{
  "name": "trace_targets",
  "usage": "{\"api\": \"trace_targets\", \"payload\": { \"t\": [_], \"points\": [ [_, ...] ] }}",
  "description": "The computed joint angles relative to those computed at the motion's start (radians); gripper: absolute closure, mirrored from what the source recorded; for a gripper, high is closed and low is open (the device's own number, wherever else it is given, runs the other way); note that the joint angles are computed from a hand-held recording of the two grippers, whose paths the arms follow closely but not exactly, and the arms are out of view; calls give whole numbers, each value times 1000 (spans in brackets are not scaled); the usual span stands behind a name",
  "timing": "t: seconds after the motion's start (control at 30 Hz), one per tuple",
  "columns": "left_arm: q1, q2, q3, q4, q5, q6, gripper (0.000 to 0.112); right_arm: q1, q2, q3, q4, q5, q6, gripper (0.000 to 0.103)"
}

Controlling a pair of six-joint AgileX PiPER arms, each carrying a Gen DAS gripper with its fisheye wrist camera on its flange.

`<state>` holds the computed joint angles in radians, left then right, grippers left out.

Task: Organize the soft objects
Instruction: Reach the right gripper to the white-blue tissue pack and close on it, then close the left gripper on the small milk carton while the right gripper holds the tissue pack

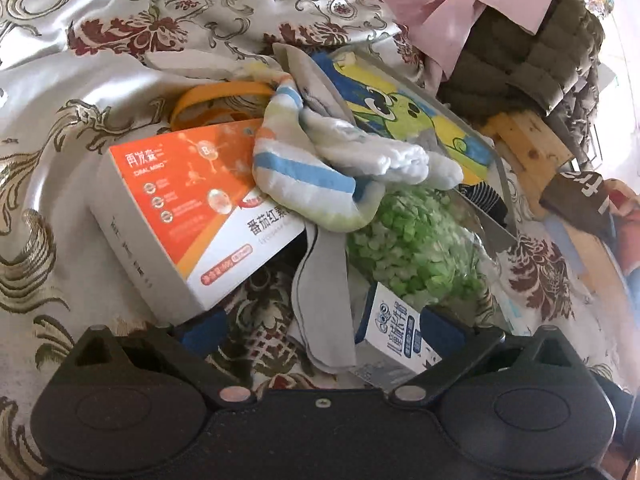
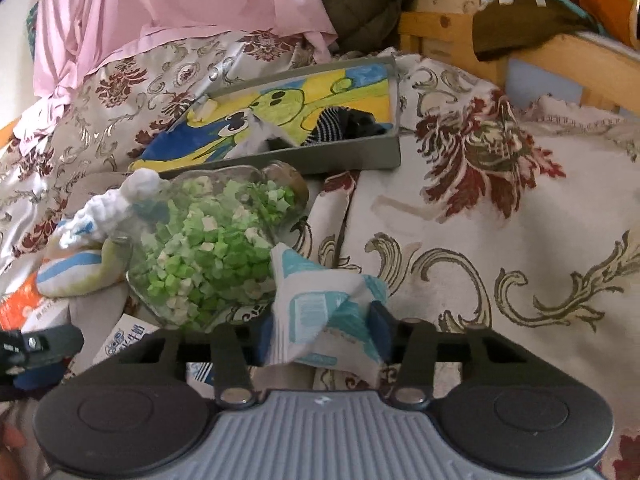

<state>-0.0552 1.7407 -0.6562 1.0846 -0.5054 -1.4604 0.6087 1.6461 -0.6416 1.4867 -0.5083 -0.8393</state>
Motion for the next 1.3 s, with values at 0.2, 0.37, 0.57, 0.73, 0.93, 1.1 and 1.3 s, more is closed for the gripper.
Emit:
{"api": "trace_targets", "payload": {
  "t": [0.2,0.37,0.57,0.73,0.93,1.1,1.3],
  "points": [
    [4,9,5,-24,-27,37,11,72,4,-4,-23,-76,-12,57],
    [-6,5,12,-36,-31,54,15,136,2,1,-97,-111,10,57],
    [-5,4,19,-29,-70,81,18,157,10,-9,-116,-111,6,57],
    [14,41,-11,-27,-87,33,22,143,-2,5,-148,-111,57,56],
    [-4,66,-46,-47,-75,-73,27,158,-13,18,-157,-132,74,56],
    [-4,55,-34,-30,-83,-100,31,155,-9,15,-161,-125,76,56],
    [-29,20,4,-83,-72,-43,31,149,-6,17,-181,-117,91,56]
  ]
}}
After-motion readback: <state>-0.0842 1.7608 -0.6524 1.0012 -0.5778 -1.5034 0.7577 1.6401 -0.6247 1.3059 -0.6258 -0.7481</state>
